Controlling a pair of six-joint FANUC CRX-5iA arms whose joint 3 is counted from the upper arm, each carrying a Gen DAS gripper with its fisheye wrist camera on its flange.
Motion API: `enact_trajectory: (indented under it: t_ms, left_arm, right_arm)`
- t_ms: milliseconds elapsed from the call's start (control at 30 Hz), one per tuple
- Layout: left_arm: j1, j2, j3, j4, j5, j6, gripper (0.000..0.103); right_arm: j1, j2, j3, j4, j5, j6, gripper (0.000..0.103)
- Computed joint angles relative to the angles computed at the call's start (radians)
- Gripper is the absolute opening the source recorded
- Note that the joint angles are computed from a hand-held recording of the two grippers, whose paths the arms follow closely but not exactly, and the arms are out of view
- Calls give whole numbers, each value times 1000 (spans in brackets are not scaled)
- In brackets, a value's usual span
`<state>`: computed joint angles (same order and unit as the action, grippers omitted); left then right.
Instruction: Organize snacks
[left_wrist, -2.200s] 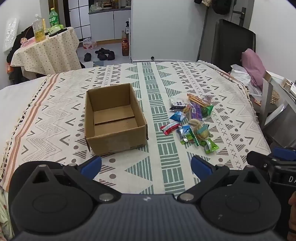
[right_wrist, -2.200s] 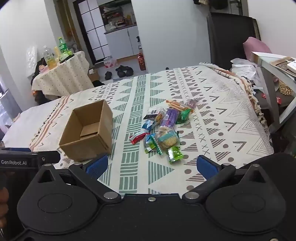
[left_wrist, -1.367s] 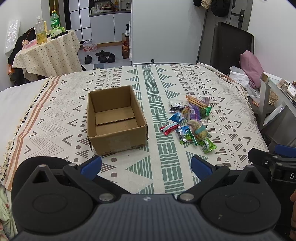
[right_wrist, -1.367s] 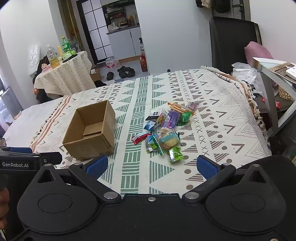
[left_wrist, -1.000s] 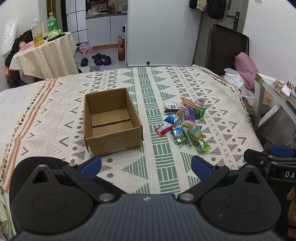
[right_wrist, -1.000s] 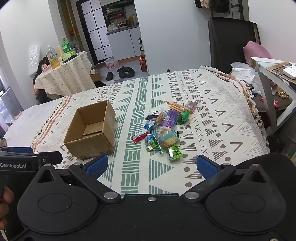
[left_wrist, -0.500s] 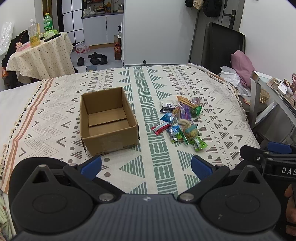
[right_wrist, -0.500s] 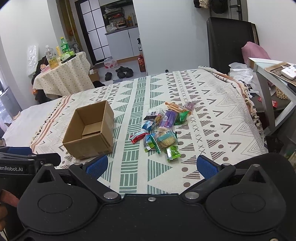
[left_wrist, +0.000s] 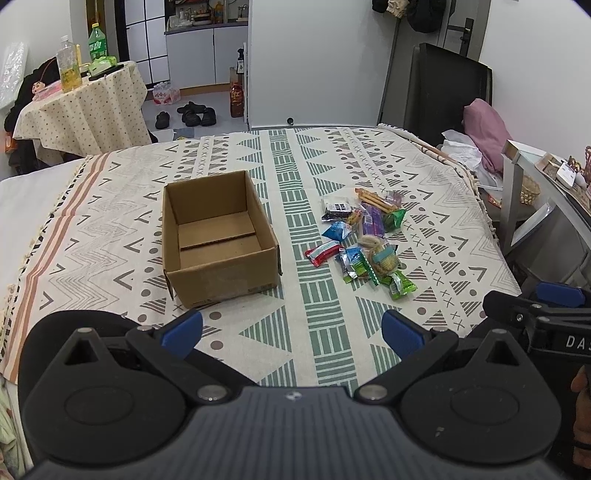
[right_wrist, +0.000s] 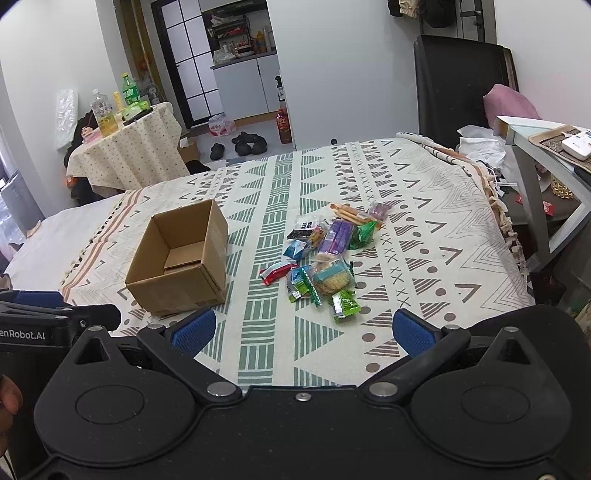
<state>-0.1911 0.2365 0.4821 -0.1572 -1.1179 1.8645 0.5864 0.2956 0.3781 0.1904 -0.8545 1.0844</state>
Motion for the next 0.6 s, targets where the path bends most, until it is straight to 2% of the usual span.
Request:
enact_trajectory:
  t_ms: [233,600]
  left_arm:
    - [11,10,-2,26,3,-18,103]
    - [27,75,59,65,-21,-54,103]
  right_arm:
    - [-4,1,4,-21,-2,13,103]
    - [-23,35,45,-61,-25,39,103]
